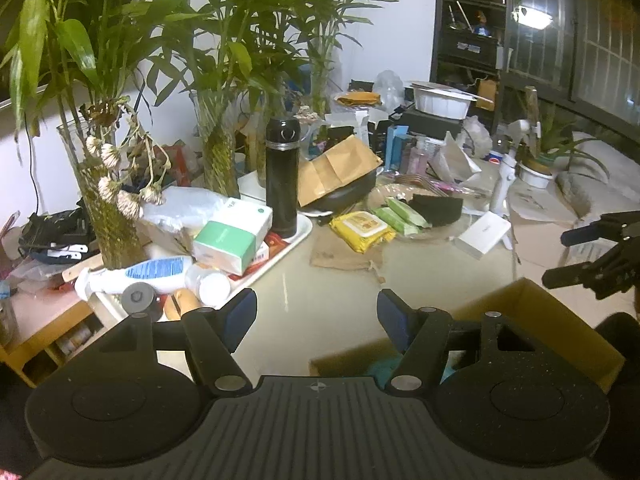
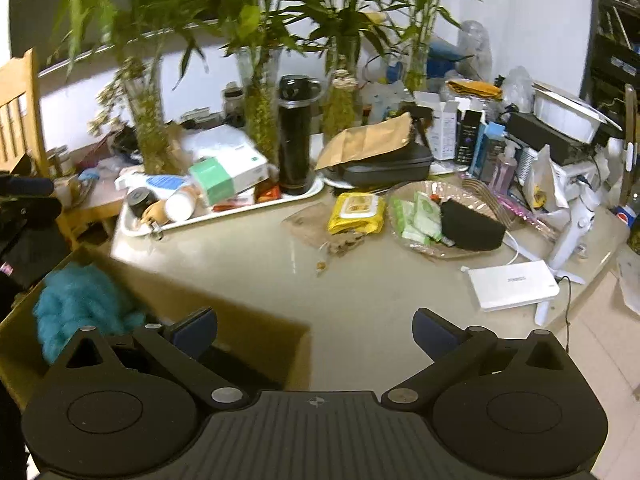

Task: Organize soft objects
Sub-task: 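Move both grippers back to the table, left gripper toward the burlap pouch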

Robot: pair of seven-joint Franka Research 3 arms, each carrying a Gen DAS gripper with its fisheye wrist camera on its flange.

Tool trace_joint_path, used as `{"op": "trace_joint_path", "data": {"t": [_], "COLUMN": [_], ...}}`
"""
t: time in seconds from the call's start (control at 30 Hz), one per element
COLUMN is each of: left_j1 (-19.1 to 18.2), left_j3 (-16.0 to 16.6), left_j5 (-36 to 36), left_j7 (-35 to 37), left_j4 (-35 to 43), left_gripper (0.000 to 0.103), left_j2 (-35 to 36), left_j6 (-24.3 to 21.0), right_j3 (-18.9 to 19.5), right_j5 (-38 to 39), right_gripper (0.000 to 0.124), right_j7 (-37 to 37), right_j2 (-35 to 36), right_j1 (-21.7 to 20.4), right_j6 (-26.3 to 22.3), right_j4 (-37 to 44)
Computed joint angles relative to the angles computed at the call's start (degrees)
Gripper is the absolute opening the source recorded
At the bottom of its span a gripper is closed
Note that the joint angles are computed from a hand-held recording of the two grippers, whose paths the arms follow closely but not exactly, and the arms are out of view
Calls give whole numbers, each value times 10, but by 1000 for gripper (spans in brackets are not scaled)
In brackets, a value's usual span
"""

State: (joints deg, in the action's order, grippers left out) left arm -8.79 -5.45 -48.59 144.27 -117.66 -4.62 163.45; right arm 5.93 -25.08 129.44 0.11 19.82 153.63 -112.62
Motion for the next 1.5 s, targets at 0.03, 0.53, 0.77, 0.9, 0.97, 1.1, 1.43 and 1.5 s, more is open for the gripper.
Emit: {"op": "trace_joint_path", "data": {"t": [0.03, 0.53, 0.77, 0.9, 0.97, 1.1, 1.43, 1.5], "left_j1": [0, 78, 117, 130, 139, 133, 97, 97], "left_j3": [0, -83, -140, -160, -174, -175, -168, -176], "left_j5": [0, -13, -22, 13, 25, 87, 249, 271], "left_j7": [1, 44, 115, 86, 84, 37, -48, -55], "left_j4": [9, 141, 213, 257, 277, 320, 460, 486], "left_gripper": [66, 66, 66, 66, 66, 66, 66, 66], "left_j2": [9, 148, 229, 277, 301, 348, 475, 497], "left_j6": [1, 16, 1, -15, -18, -20, -47, -57], "right_j3": [-2, -85, -114, -129, -137, -148, -156, -153], "right_j5": [-5, -81, -34, 5, 20, 57, 144, 158], "right_gripper": [103, 103, 103, 103, 103, 103, 103, 103], "right_j7": [4, 117, 86, 51, 35, 6, -70, -84], "right_j2": [5, 114, 179, 212, 225, 249, 320, 331], "right_j1": [-2, 14, 26, 37, 43, 48, 43, 39], "right_j6": [5, 79, 113, 123, 129, 132, 118, 112], "right_j4": [2, 59, 101, 128, 139, 158, 233, 247]}}
